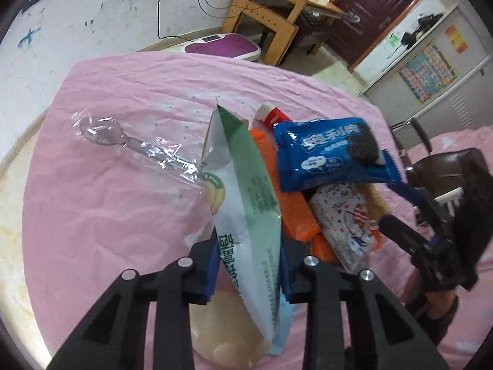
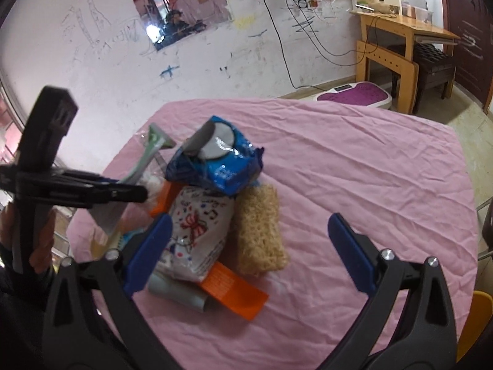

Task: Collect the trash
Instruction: 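Grasp the green-white milk pouch with the left gripper while the right grasps a rice cake, then carry the milk pouch and rice cake to the yellow bin and release both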

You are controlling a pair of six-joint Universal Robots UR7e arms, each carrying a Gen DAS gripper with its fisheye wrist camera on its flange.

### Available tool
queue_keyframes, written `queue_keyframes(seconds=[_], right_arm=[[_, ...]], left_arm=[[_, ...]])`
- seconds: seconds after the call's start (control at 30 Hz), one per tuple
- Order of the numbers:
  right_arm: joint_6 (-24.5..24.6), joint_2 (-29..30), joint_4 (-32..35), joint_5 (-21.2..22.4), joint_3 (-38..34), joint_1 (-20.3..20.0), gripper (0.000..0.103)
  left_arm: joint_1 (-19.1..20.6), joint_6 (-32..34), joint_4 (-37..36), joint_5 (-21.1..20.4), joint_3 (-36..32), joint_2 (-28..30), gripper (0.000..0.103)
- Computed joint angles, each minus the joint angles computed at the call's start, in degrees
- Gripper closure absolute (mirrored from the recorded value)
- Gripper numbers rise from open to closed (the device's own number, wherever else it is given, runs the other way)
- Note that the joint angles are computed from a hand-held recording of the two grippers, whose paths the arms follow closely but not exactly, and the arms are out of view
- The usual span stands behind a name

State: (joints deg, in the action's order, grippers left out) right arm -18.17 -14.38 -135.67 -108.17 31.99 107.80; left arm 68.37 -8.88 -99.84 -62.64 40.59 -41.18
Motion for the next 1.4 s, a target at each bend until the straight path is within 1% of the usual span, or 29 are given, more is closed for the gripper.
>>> queue_keyframes(seconds=[0.07,0.13,0.2,0.37,0.4,0.43,0.47,0.5,0.53,0.63,0.73,0.87,1.1,1.23,1.3,1.4], right_arm=[[0.87,0.22,0.13,0.14,-0.64,-0.13,0.014],[1.32,-0.01,-0.45,-0.48,-0.42,-0.11,0.032],[0.99,-0.09,-1.18,-2.38,-0.05,0.11,0.039],[-0.26,1.02,0.22,-4.61,-1.28,0.43,0.045],[-0.74,1.76,0.85,-5.51,-2.34,0.61,0.053],[-1.01,2.66,1.67,-6.91,-3.61,0.81,0.064],[-1.31,3.19,2.25,-7.84,-4.29,0.97,0.067],[-1.91,3.53,3.00,-7.95,-4.79,1.13,0.074],[-3.25,4.17,3.79,-8.88,-5.60,1.56,0.077],[-5.66,4.70,1.99,-11.07,-5.17,2.35,0.079],[-4.24,2.98,0.54,-9.69,-2.49,1.97,0.079],[-1.78,-1.67,-3.88,-7.26,4.81,1.47,0.079],[-0.57,-9.90,-14.80,-6.33,17.43,0.55,0.079],[0.57,-14.85,-21.11,-6.76,24.99,-0.39,0.079],[2.12,-17.54,-22.86,-5.86,28.39,-1.19,0.079],[2.89,-19.60,-24.36,-5.20,31.50,-2.02,0.079]], left_arm=[[-0.18,0.55,-2.10,-0.36,1.99,-1.45,0.075],[-0.34,0.94,-3.31,-0.79,3.08,-2.64,0.075],[-0.50,1.53,-4.55,-1.08,4.55,-4.00,0.075],[-0.66,1.86,-5.01,-1.44,4.97,-4.80,0.075],[-0.67,1.99,-4.93,-1.69,4.92,-4.74,0.075],[-0.65,2.14,-4.58,-1.99,4.34,-4.39,0.075],[-0.66,2.25,-4.65,-2.27,4.99,-4.98,0.075],[-0.67,2.27,-4.68,-2.54,5.19,-5.14,0.075],[-0.67,2.23,-4.59,-2.95,5.22,-5.20,0.075],[-0.80,2.27,-4.96,-2.86,5.84,-5.65,0.075],[-0.88,2.33,-5.26,-2.82,6.15,-5.81,0.075],[-1.20,2.53,-4.66,-1.99,5.49,-5.38,0.075],[-3.02,3.40,-3.71,0.03,4.85,-4.28,0.075],[-4.40,4.53,-2.67,0.74,3.40,-2.67,0.075],[-5.04,4.65,-2.04,2.26,2.89,-1.78,0.075],[-5.03,3.15,1.20,2.66,0.30,-0.16,0.075]])
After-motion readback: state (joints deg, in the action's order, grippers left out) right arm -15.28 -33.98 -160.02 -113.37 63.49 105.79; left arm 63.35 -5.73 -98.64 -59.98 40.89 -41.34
